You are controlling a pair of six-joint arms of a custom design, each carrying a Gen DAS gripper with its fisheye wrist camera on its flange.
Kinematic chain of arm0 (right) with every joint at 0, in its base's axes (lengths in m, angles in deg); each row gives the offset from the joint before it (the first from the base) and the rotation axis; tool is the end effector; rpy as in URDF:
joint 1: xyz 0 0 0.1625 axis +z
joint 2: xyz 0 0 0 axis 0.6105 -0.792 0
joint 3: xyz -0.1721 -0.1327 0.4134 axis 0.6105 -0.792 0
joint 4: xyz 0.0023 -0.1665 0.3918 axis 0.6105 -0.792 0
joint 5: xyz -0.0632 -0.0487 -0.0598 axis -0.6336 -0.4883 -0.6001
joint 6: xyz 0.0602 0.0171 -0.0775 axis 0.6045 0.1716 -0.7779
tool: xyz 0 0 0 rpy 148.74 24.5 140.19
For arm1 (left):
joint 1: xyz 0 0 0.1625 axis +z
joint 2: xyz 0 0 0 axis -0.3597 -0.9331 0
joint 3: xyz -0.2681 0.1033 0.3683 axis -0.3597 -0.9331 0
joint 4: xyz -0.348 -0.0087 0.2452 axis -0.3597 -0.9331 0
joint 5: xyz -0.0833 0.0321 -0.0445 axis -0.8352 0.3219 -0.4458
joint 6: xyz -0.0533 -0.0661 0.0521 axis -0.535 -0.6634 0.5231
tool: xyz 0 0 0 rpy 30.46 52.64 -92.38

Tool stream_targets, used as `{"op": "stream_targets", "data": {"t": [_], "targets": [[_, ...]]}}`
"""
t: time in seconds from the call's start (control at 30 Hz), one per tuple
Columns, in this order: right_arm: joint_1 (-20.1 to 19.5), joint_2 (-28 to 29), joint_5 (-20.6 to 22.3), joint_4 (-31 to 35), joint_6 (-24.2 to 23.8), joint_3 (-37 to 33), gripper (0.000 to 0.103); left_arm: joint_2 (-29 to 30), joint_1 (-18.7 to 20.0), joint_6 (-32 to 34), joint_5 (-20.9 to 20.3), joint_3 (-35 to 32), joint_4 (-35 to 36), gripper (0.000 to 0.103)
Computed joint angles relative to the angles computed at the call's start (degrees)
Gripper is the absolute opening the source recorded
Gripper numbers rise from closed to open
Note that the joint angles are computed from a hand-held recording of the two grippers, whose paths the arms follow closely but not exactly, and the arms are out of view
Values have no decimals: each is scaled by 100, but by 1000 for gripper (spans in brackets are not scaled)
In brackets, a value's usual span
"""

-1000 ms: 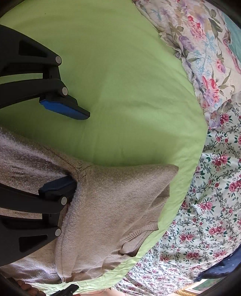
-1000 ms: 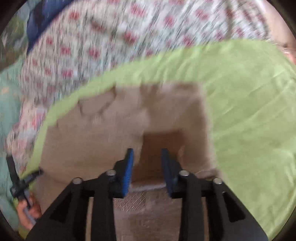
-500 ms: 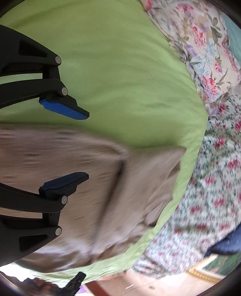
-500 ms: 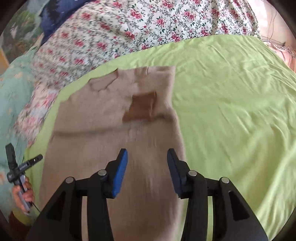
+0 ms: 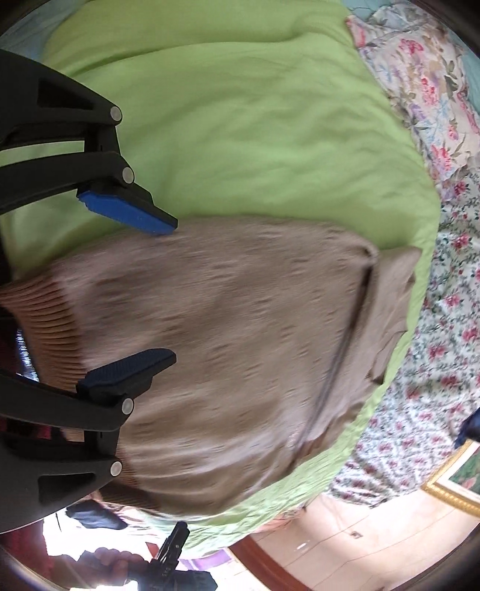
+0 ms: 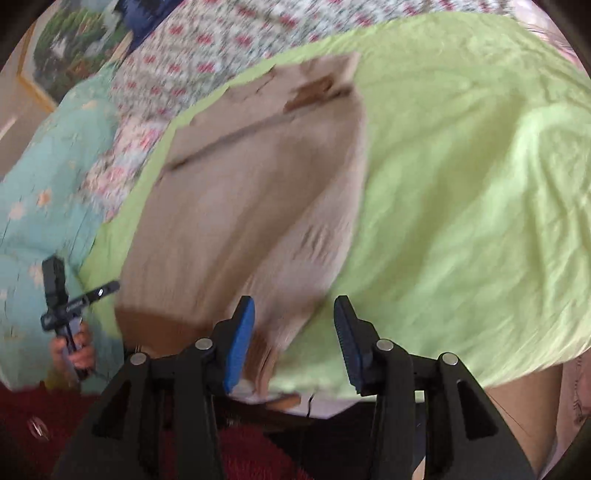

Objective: Fold small clothes
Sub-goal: 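Grasp the brown ribbed hem with the left gripper while the right gripper grasps it too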

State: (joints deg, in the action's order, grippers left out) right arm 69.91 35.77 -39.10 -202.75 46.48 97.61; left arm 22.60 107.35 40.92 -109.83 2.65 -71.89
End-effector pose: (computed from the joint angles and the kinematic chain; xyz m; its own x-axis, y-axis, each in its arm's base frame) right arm 0.3170 -0.7037 0.0071 -0.9564 0.2607 0.1319 0.1202 0.7625 -0.6357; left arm 0.0999 -0.9374 0.4211 -0.8008 0.4485 -0.3970 0.5432 0.8230 -0.1660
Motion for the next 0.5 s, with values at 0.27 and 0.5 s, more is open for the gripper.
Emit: {"op": "stream_targets", "data": {"t": [0.27,0.5], "targets": [[-62,287,493,-40,-257,-221,14,-924,170,180,-166,1647,-183,69],[-149,-244,648,-1159,-390,841,8,-926,218,293,-313,1556,89,69]]}}
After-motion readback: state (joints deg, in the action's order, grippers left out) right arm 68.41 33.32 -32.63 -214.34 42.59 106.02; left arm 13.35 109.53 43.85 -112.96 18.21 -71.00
